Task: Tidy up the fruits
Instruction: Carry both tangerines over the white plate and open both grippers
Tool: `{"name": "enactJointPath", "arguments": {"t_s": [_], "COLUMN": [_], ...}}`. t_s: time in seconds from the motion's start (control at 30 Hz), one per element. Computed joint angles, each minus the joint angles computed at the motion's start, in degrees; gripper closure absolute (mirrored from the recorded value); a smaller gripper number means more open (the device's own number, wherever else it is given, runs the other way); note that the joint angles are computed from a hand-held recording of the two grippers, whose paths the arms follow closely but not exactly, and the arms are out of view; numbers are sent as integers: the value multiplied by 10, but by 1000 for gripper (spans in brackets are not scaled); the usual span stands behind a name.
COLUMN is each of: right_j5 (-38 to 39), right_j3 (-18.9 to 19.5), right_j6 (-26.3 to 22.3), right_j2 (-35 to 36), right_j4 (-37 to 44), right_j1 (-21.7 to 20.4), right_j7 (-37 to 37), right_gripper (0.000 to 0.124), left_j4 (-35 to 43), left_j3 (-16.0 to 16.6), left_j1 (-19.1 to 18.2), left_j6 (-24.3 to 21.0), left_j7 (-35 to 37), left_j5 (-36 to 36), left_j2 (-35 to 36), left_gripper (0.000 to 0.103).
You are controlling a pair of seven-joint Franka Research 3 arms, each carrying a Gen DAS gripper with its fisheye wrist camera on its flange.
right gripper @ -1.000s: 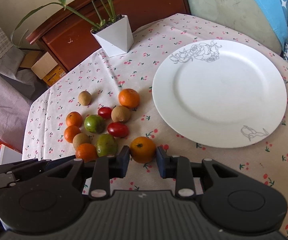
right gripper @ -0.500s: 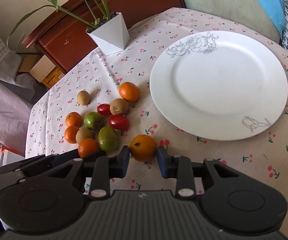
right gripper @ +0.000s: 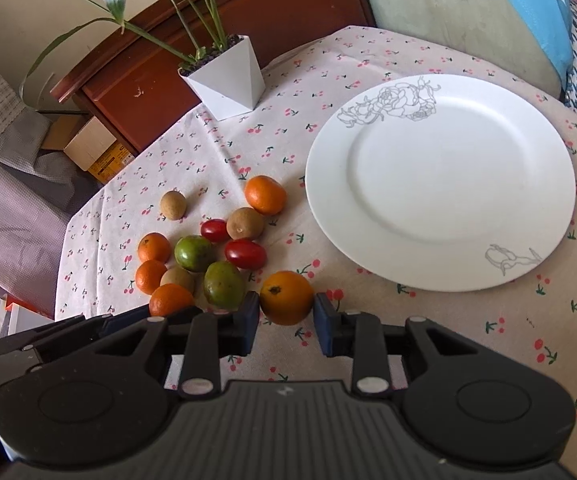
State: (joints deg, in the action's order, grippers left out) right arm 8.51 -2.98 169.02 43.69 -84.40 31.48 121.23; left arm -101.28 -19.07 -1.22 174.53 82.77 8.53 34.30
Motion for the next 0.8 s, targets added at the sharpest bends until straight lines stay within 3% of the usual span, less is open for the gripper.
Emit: {"name": "enactJointPath", "arguments": {"t_s": [0.23, 0.5, 0.7, 0.8], "right_j5": [2, -34, -59, -71], "right_j3": [-14, -156, -213, -208], "right_j6": [37, 50, 42, 27], "right_j2": [-17, -29, -35, -38], "right_j4": [-19, -52, -73, -76], "right_j1": [8, 100, 131, 123], "right_j7": [4, 128, 210, 237], "right_gripper": [94, 94, 94, 94], "left_j4": [13, 69, 122, 153], "left_j3": [-11, -25, -40, -46], "left_j1": [6, -7, -18, -26], "left_j6": [23, 5, -12, -26], "left_j7": [-11, 2, 25, 40], "left_j5": [-2, 4, -2, -8], "left_j2": [4, 40, 75, 96], "left_gripper": [77, 77, 77, 77]}}
